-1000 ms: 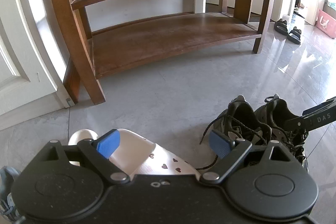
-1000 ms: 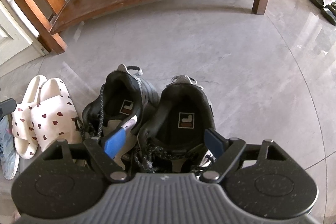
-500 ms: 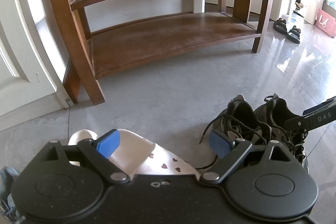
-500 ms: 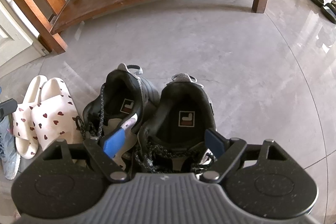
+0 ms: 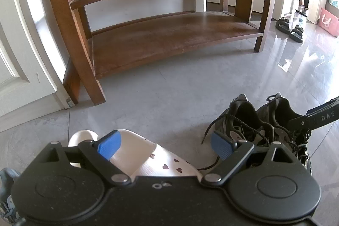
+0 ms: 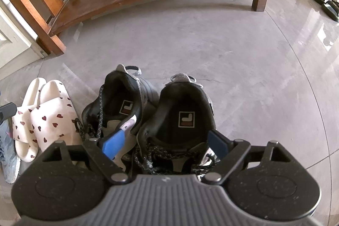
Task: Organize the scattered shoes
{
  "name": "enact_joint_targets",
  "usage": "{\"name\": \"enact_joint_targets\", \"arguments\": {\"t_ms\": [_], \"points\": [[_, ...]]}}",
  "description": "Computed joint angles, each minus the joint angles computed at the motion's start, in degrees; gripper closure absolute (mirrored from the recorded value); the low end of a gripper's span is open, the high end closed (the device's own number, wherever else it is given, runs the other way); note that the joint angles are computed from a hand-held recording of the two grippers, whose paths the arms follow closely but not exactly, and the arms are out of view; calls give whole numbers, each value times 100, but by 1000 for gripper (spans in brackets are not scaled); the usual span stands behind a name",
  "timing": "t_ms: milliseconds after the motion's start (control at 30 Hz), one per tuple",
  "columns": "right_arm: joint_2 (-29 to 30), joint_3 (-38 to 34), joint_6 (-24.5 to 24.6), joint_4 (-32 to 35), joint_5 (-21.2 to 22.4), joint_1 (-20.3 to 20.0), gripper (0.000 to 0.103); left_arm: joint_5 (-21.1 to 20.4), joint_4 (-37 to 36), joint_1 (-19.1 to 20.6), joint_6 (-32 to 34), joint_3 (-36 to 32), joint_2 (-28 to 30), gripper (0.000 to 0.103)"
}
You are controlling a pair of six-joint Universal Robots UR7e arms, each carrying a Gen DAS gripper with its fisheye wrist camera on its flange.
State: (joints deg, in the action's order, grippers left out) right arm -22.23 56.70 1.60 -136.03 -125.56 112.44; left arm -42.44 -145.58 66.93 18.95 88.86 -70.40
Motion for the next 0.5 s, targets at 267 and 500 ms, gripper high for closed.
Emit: {"name": "enact_joint_targets", "arguments": {"t_ms": [267,500], "points": [[-6,19,-37,-26,-2,3,15,37,-38,-23,-36,34,-6,11],[-14,34,-50,-59,11,7,15,59,-69,-26,-22,39,5,11]]}}
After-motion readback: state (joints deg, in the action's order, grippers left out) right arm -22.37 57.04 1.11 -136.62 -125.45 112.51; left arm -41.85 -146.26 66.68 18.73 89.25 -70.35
